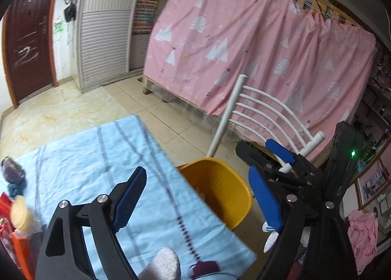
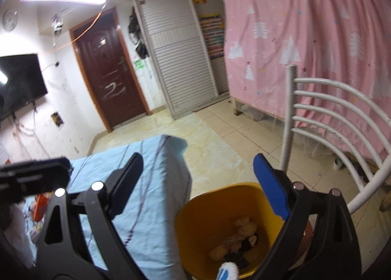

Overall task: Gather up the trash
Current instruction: 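Return both tools to the bed and approach the Hello Kitty bag and toothpaste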

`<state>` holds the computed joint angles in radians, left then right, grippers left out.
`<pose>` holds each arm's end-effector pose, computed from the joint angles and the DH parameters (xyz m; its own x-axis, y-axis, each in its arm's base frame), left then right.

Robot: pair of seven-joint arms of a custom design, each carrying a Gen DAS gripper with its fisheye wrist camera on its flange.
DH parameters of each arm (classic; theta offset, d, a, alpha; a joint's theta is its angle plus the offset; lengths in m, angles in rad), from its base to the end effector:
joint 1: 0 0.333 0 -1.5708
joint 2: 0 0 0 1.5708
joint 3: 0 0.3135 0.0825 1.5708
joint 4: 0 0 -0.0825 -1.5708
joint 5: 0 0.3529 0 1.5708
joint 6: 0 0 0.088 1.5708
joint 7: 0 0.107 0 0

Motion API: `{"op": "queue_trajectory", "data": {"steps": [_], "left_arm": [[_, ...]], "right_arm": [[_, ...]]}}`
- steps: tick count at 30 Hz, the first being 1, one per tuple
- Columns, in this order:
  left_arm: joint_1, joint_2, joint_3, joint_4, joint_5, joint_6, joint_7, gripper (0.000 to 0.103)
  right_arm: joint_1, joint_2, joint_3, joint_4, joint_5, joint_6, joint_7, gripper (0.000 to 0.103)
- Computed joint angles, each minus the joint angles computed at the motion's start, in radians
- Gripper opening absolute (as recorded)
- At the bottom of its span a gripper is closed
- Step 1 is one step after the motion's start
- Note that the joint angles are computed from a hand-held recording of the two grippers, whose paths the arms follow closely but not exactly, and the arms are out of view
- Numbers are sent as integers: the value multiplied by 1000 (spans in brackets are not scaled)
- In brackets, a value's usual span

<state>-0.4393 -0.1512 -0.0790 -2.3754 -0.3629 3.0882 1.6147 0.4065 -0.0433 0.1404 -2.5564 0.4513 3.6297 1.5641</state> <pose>0.4480 -0.2237 0.4996 -0.3069 -0.9212 0.2391 -0.6887 0.0416 -0.7239 0.4280 0.1960 0.4376 0.1706 -0.9544 -0.2451 -0.5105 0.1272 -0.8504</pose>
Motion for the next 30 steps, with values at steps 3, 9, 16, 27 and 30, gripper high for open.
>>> {"op": "queue_trajectory", "data": {"steps": [3,9,16,27,30], "left_arm": [[69,-64,-24,-66,90,7,-81,78],[128,-209,37,-212,197,16,-169,81],[247,-328,77,-338,305,29,-261,84],[350,-460,189,-466,423,2,-275,90],[381,-472,211,-487,433,-12,-269,90]], "right_arm": [[13,6,-13,-2,-137,-24,107,88],[31,22,-12,21,-361,-68,275,91],[81,80,55,102,-334,-137,221,91],[-303,203,511,255,-767,-301,450,91],[-406,253,657,293,-773,-352,406,93]]}}
